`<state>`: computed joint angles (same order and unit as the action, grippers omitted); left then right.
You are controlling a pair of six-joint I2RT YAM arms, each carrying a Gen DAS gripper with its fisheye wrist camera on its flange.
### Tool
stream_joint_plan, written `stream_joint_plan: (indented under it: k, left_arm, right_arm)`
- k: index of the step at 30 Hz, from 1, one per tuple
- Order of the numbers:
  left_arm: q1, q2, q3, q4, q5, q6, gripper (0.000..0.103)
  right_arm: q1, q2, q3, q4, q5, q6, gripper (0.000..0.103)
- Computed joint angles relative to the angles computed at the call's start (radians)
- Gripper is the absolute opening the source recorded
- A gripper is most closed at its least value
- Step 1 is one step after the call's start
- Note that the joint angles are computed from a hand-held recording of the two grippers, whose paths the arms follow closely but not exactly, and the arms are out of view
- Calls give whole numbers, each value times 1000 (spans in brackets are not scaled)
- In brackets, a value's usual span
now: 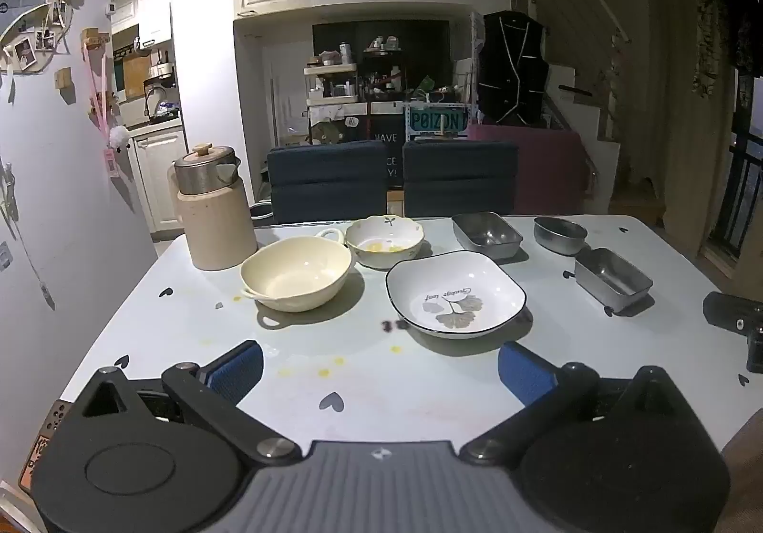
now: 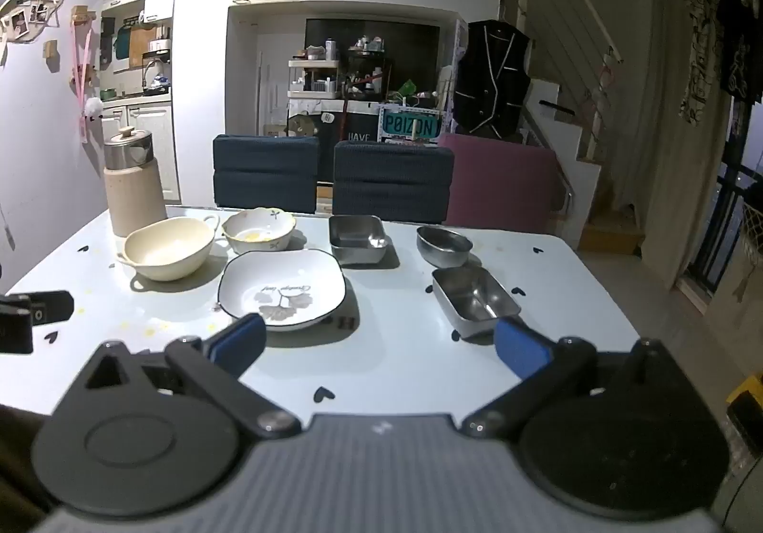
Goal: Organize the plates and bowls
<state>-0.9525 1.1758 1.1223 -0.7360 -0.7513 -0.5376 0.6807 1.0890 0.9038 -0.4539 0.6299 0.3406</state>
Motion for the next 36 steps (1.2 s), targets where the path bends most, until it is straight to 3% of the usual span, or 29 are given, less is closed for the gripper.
stream_joint_plan:
  k: [36]
  left_arm:
    - [-18, 24, 8, 12, -7, -15, 103]
  right_arm:
    - [4, 0, 4, -12, 4, 7, 103]
